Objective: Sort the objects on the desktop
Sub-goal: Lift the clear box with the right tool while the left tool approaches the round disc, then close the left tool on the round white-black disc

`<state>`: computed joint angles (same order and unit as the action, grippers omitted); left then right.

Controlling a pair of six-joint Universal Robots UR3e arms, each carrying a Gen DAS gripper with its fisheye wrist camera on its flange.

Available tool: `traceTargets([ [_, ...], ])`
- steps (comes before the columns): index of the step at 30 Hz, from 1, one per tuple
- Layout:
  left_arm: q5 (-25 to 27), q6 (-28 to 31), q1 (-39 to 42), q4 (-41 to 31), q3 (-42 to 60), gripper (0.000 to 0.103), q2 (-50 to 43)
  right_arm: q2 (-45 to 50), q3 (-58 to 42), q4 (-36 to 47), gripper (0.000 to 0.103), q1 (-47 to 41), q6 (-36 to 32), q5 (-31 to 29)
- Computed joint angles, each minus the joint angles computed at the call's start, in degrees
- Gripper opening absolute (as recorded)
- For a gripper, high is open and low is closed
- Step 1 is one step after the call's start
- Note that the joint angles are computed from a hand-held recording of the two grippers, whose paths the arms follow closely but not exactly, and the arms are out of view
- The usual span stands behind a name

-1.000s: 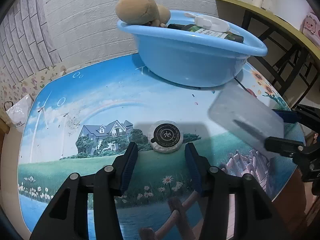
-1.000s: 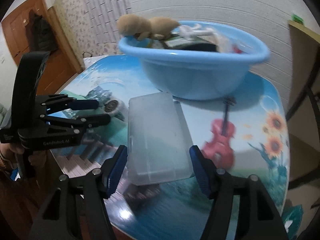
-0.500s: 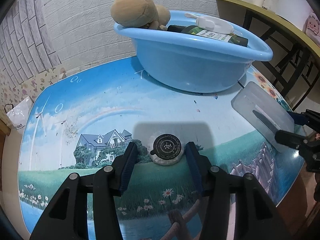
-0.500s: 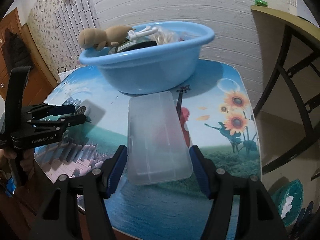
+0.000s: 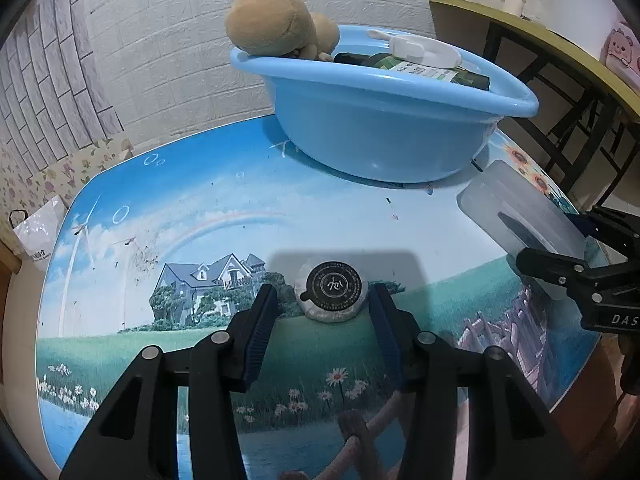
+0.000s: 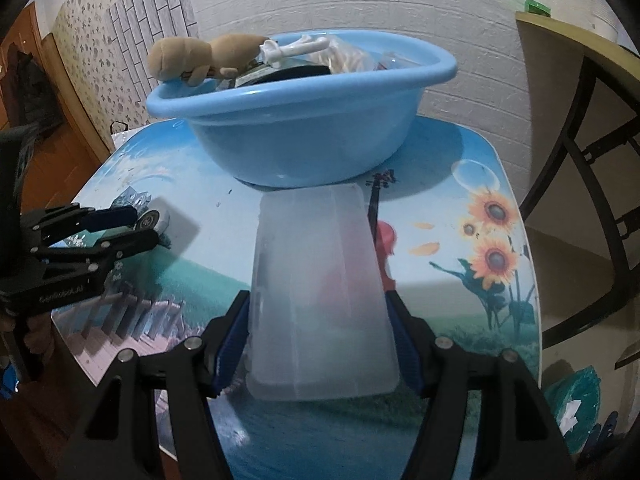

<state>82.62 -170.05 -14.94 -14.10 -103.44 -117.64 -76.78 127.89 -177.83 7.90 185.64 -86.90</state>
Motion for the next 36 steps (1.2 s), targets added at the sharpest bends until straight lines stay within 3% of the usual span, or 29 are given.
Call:
traceTargets([
  [3,0.29,-0.02,-0.2,0.24,0.06,0.05,-0.16,1.06,-0.43,-1.0,0.073,0.22,0.08,0.44],
  [6,0.1,-0.56,0.1,-3.26,2.15,0.088,-0.73,1.64,-0.53,-1.95,0.079,-0.05,0.96,1.48],
  [9,0.16,-0.39,0.34,-3.01,2.31,0.1,-1.45,2.54,-1.93,-1.61,0.079,1.06,2.39,-0.29],
  [22,0.72,-0.66,0.37,-4.08,4.9,0.103,-3.15,3.6,-2.92,-2.1,0.076,3.02,4.8,-3.34],
  [24,0.93,-0.74,0.23,-5.68,6.04,0.103,-3.36,3.61,-2.91,-2.22,0.07,3.51,5.09,-4.54],
  [32,2.41,-1.64,-0.57,-18.61,14.99,0.103,-4.92,3.72,-2.67,-2.62,0.062,3.64,4.93,-5.47],
  [36,2.66,-2.16,-0.72,-17.39,14.14,0.103,-4.72,3.78,-2.7,-2.69,0.062,3.45,4.81,-5.38],
])
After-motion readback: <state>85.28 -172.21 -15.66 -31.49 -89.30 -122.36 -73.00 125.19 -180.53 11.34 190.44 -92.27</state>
